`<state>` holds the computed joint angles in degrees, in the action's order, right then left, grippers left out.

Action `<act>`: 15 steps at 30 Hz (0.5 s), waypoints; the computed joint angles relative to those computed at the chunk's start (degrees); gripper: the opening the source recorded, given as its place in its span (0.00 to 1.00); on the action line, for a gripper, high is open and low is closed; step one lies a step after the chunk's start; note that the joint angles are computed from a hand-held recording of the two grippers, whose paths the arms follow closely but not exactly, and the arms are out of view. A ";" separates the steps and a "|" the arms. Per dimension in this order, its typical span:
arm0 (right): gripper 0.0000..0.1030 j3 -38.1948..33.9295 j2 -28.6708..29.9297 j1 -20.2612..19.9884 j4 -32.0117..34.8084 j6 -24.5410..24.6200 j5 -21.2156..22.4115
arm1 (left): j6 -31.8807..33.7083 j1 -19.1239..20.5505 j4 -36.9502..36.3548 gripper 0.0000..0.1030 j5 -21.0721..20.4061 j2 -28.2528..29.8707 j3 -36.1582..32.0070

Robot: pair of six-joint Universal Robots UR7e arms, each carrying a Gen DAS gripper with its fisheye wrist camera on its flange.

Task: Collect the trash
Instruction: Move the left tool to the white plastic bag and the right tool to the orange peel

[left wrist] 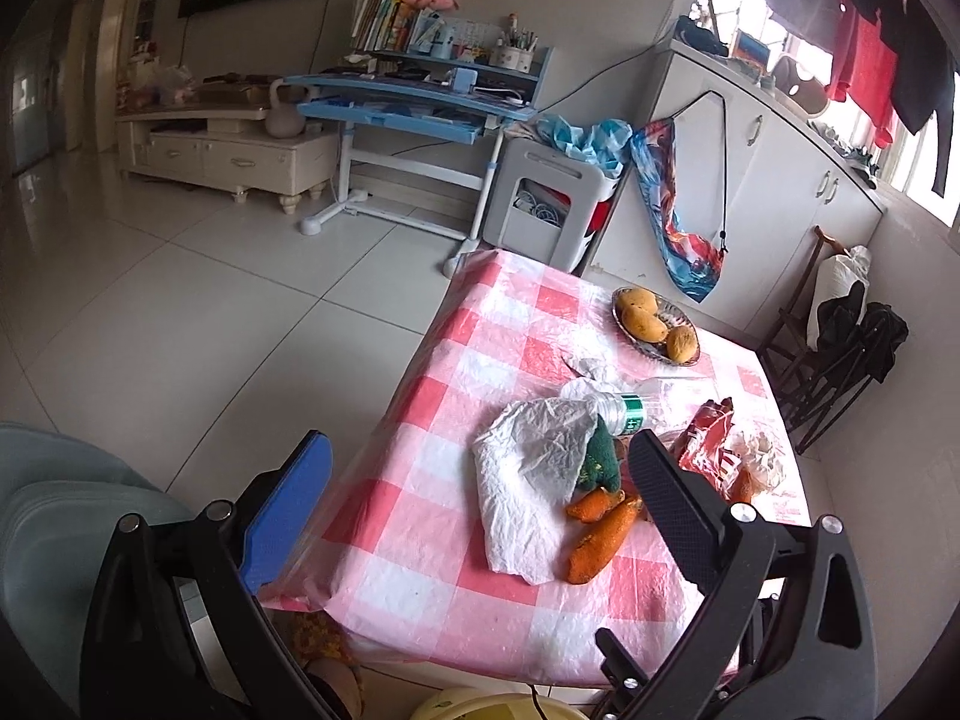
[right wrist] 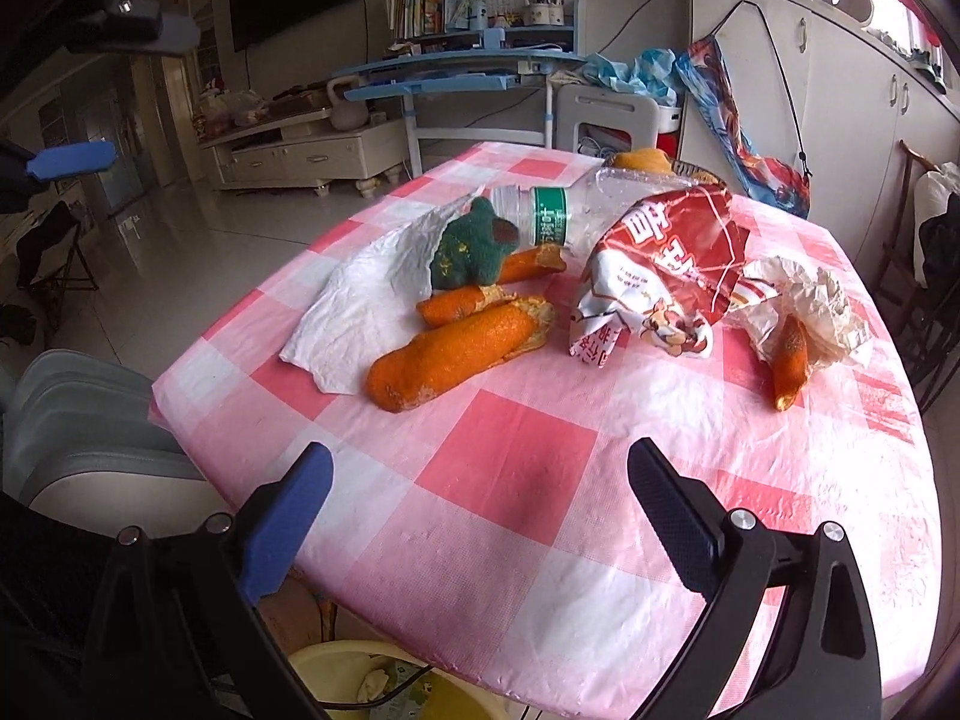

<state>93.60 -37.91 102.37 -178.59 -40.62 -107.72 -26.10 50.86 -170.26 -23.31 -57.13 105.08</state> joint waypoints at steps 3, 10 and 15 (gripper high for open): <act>0.92 0.97 -1.09 -0.26 -0.65 -0.77 1.54 | -2.68 1.02 2.02 0.93 -0.68 -1.27 0.11; 0.92 1.62 -3.65 -1.29 1.70 -1.13 6.14 | -12.42 4.84 7.92 0.93 -5.78 -3.60 0.18; 0.92 -0.84 -4.82 -1.27 9.15 -0.92 8.49 | -11.48 6.22 13.44 0.93 -6.20 -0.75 -3.49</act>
<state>92.76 -42.73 101.10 -169.44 -41.54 -99.23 -37.58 57.08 -156.82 -29.52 -57.89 101.59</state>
